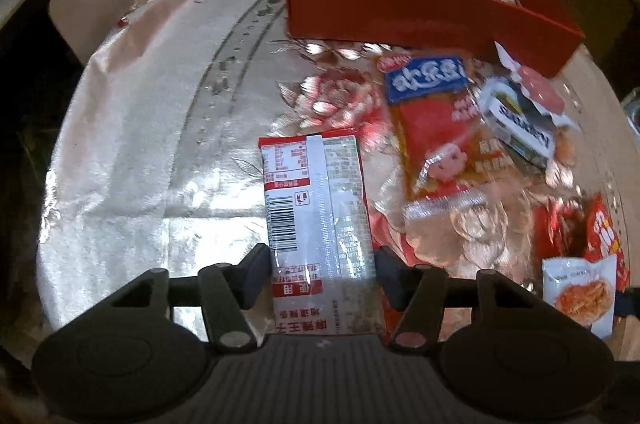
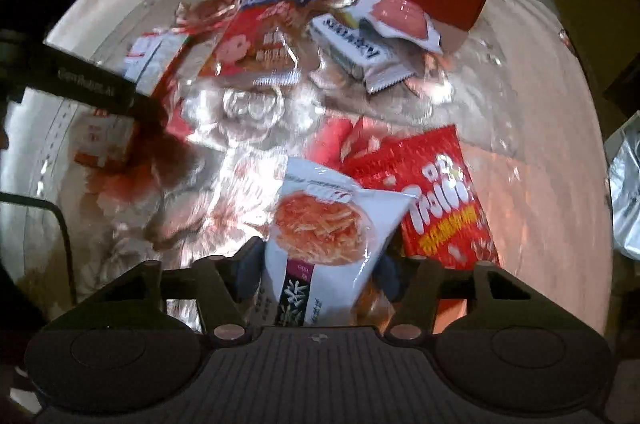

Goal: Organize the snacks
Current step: 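Grasp the tall white-red packet with the left gripper while the right grasps the white noodle snack bag, then lift both packets and carry them over the red tray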

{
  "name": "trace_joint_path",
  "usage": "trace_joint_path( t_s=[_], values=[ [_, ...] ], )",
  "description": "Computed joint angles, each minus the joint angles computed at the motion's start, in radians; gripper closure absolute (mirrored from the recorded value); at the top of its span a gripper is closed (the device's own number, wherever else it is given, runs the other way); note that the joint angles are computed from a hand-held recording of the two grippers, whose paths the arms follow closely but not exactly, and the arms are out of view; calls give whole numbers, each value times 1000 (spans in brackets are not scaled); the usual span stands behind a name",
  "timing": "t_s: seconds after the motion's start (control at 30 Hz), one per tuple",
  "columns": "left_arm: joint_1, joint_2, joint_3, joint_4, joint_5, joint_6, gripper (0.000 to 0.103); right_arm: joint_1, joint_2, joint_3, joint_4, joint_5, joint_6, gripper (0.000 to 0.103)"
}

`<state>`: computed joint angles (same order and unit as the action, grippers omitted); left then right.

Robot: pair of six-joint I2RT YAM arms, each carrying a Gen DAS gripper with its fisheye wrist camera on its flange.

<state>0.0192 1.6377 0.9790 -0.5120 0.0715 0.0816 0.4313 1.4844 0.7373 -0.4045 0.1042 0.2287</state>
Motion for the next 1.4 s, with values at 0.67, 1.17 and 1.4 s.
trace_joint_path(
  t_s=[0.67,1.17,1.4],
  values=[
    [11,15,-67,126,-60,-45,4,108,-21,-109,102,48,23,0],
    [9,-32,-24,21,6,-54,61,32,-62,-63,46,-5,-8,52],
    [1,-104,-17,-6,92,-70,64,-3,-147,-60,57,-25,-1,52]
  ],
)
